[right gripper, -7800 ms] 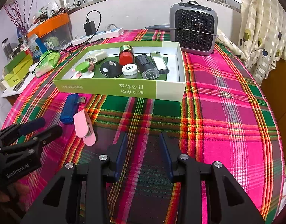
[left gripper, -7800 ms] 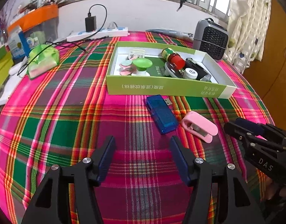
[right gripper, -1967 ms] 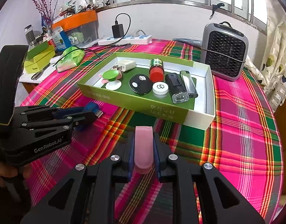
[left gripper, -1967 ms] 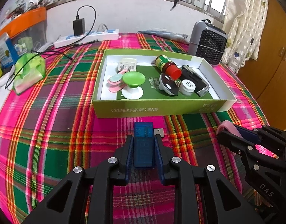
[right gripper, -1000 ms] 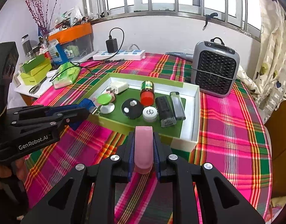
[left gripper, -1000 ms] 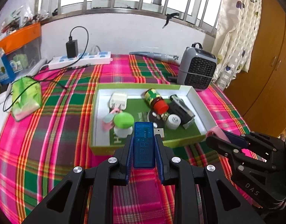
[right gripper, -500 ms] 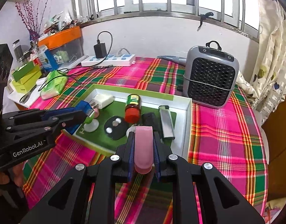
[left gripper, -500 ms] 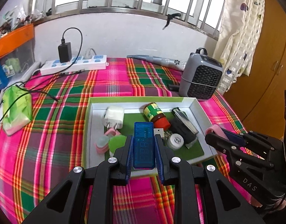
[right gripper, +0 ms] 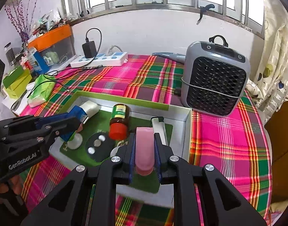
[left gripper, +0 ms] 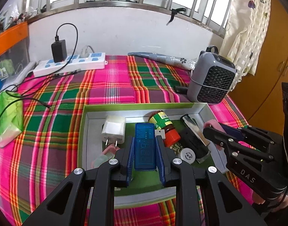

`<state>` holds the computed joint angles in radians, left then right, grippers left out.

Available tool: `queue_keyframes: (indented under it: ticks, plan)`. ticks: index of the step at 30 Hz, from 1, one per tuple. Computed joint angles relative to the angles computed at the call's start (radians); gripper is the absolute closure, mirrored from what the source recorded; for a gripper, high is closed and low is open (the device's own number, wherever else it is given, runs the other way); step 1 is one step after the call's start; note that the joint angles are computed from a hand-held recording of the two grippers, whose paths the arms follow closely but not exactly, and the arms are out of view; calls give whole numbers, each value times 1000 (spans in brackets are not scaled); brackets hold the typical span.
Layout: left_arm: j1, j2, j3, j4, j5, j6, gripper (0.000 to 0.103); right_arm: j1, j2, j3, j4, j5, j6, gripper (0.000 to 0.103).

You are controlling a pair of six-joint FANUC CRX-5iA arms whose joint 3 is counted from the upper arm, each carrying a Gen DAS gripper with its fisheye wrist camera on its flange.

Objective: Organize rigid objects
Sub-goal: 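Carry the blue USB stick and pink clip over the green box and lower them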

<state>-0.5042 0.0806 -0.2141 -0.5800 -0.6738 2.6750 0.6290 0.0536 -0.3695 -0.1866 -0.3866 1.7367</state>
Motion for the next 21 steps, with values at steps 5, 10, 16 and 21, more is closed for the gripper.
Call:
queue_keyframes:
  ticks: [5, 10, 16, 21]
  plan:
    - [19, 20, 6, 21, 18, -24, 82, -7, 33, 26, 0, -7, 4, 84]
    - [36, 39, 10, 43, 30, -48, 82, -19, 65, 54, -5, -13, 6, 84]
    - [41, 53, 18, 43, 37, -55, 82, -21, 87, 70, 4, -13, 0, 84]
    - [49, 60, 17, 51, 44, -60, 82, -23, 99, 78, 4, -14, 0, 84]
